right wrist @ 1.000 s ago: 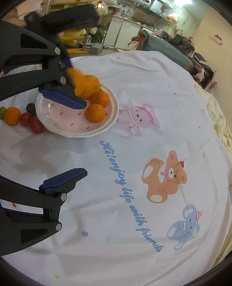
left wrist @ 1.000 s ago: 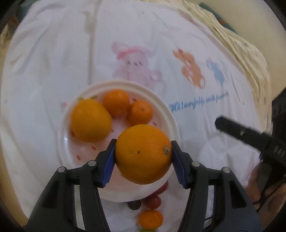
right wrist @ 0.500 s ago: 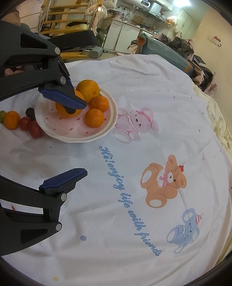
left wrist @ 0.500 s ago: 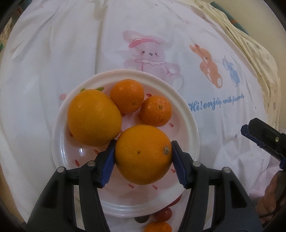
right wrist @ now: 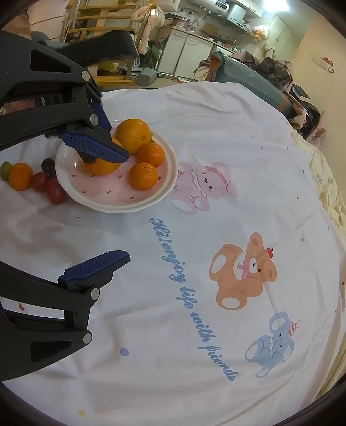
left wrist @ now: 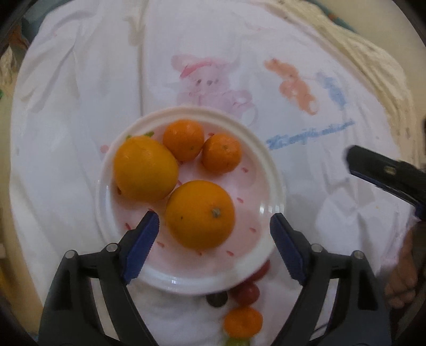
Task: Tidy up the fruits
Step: 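Move the left gripper to the dark plum and grasp it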
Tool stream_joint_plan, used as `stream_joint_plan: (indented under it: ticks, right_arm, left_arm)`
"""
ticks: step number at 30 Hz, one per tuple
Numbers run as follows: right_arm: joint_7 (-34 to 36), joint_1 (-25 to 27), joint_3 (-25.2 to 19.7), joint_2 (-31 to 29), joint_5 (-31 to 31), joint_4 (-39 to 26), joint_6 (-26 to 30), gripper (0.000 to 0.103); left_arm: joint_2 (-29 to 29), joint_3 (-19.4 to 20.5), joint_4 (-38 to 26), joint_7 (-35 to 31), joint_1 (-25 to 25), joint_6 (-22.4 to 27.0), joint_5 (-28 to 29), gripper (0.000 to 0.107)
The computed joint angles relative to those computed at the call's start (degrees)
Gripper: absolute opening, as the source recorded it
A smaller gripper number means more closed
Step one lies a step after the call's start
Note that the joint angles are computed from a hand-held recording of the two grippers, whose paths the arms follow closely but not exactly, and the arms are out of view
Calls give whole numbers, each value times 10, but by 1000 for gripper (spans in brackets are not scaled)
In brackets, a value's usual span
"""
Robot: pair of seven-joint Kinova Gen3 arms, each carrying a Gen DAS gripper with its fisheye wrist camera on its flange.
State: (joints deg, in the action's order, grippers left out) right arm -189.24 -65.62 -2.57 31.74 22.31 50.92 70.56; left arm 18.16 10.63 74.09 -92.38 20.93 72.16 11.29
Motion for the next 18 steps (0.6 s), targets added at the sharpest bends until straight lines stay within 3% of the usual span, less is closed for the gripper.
stream_joint_plan:
  ticks: [8,18]
  right_arm:
    - [5,-17,5,1,18,-17,21,71]
    - [-13,-46,0,13,11,-35,45,71]
  left_arm:
    - [-81,-15,56,24,-19,-49,-12,83]
    - [-130,-26,114,65,-61,-35,7,83]
